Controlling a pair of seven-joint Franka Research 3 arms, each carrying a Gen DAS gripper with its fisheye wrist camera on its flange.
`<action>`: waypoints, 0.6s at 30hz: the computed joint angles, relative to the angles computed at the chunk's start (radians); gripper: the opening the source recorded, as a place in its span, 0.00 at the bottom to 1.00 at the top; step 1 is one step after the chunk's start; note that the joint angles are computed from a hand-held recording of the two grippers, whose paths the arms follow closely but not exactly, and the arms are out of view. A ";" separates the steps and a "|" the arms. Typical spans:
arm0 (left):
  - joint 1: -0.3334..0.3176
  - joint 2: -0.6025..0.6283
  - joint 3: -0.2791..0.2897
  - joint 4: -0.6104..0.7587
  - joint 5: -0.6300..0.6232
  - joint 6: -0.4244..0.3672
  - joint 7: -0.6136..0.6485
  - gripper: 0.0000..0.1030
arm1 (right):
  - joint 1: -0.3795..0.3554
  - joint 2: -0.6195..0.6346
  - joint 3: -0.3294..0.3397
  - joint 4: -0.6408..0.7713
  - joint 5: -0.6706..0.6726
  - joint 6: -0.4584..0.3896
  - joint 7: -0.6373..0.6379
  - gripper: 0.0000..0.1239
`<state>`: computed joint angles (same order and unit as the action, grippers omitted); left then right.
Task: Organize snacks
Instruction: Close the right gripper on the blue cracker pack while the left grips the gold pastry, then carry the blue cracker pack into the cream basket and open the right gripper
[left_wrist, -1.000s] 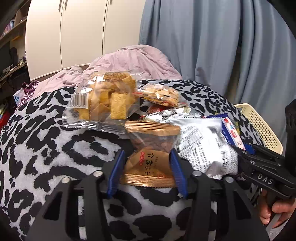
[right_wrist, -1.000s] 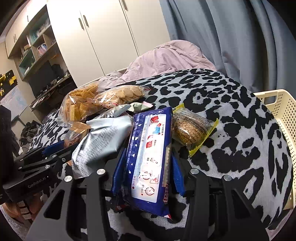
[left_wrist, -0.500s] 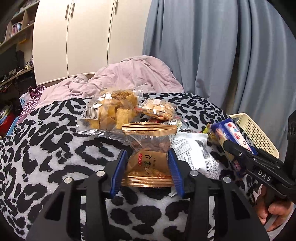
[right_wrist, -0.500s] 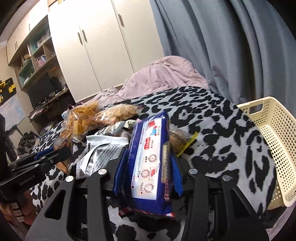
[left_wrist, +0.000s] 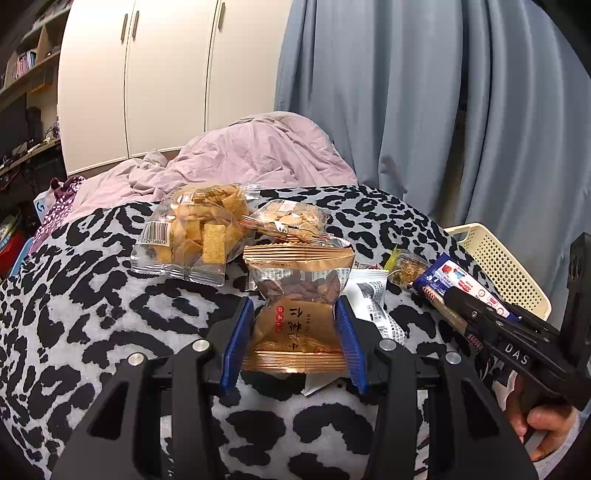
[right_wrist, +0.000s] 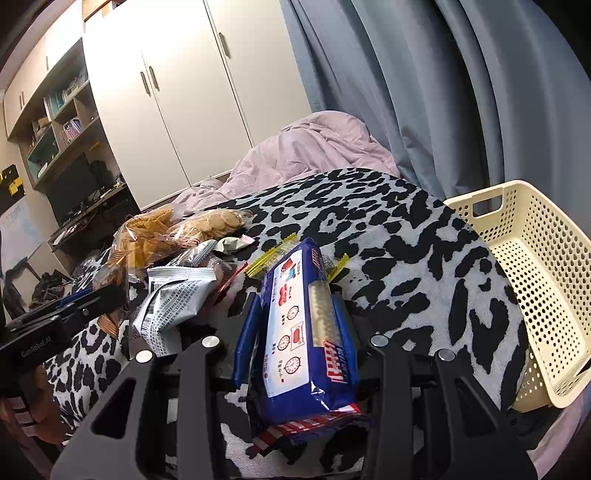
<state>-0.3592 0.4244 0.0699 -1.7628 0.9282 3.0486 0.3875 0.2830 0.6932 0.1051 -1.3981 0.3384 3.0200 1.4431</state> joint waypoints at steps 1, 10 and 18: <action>0.000 0.000 -0.002 0.000 -0.001 -0.003 0.003 0.45 | 0.001 0.000 -0.002 0.000 0.000 0.001 0.001 0.32; 0.002 0.000 -0.004 -0.005 -0.012 -0.002 0.007 0.45 | -0.055 0.009 0.086 0.007 0.036 -0.040 -0.090 0.20; -0.013 -0.010 0.015 -0.006 0.024 -0.005 -0.037 0.45 | -0.140 -0.011 0.211 -0.029 0.177 -0.031 -0.253 0.17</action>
